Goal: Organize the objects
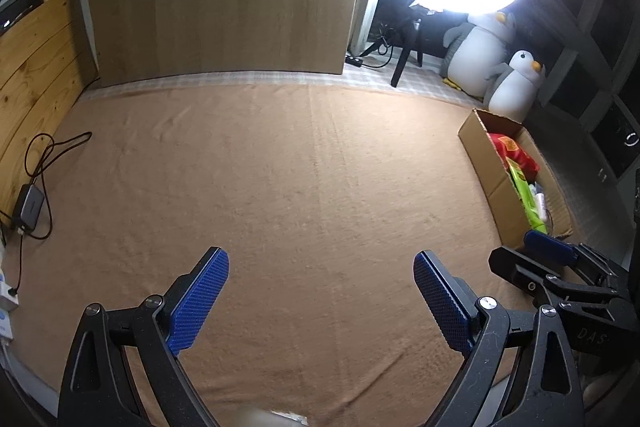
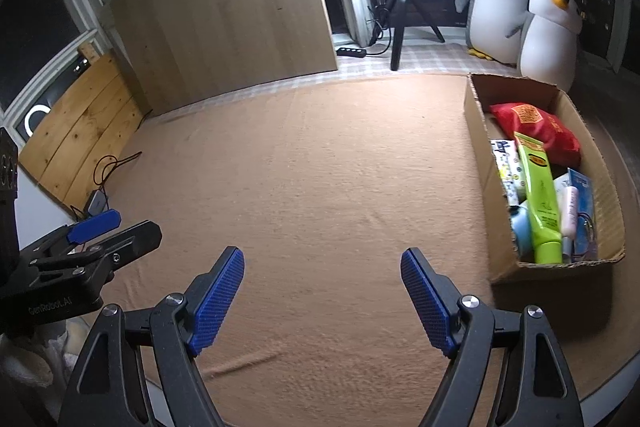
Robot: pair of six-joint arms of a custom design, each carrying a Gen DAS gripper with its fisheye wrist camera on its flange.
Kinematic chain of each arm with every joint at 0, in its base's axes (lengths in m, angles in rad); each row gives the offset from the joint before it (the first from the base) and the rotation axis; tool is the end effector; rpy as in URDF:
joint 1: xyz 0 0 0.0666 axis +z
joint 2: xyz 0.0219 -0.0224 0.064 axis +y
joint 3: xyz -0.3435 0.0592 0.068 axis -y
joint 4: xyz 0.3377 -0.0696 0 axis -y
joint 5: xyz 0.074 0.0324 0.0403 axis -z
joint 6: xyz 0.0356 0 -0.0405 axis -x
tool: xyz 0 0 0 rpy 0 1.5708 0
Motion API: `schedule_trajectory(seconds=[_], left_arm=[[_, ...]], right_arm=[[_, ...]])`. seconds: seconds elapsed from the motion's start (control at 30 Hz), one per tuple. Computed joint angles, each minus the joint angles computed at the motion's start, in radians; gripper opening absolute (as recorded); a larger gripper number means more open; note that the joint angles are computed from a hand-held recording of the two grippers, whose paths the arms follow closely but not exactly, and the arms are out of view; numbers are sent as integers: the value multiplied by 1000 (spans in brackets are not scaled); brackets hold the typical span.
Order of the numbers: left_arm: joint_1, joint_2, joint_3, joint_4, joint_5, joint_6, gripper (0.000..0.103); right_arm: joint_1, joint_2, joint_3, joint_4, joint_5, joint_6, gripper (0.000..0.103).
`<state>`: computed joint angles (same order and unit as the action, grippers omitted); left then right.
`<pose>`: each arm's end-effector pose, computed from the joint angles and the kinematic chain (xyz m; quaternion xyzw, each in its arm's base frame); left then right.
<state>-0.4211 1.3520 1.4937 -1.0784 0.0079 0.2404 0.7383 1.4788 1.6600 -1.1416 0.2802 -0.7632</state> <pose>0.3765 -0.1694 0.4400 0.0870 0.9462 -0.1048 0.2936 0.3413 0.2967 0.4510 0.0537 0.9438 0.1056 0.3084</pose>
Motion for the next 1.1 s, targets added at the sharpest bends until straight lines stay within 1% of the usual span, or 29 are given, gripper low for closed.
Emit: schedule_trajectory(seconds=[0.2, 0.4, 0.53, 0.83, 1.1], left_arm=[[17, 0, -2, 1, 2, -9, 96], [14, 17, 13, 0, 6, -13, 96], [9, 31, 19, -3, -6, -13, 96], [8, 44, 23, -5, -20, -11, 96], [13, 34, 12, 1, -25, -20, 96]], right_arm=[[16, 23, 33, -18, 34, 0, 77], [19, 31, 49, -46, 78, 5, 78], [11, 40, 59, -64, 87, 7, 78], [6, 53, 75, -94, 138, 4, 78], [24, 72, 114, -137, 208, 1, 78]])
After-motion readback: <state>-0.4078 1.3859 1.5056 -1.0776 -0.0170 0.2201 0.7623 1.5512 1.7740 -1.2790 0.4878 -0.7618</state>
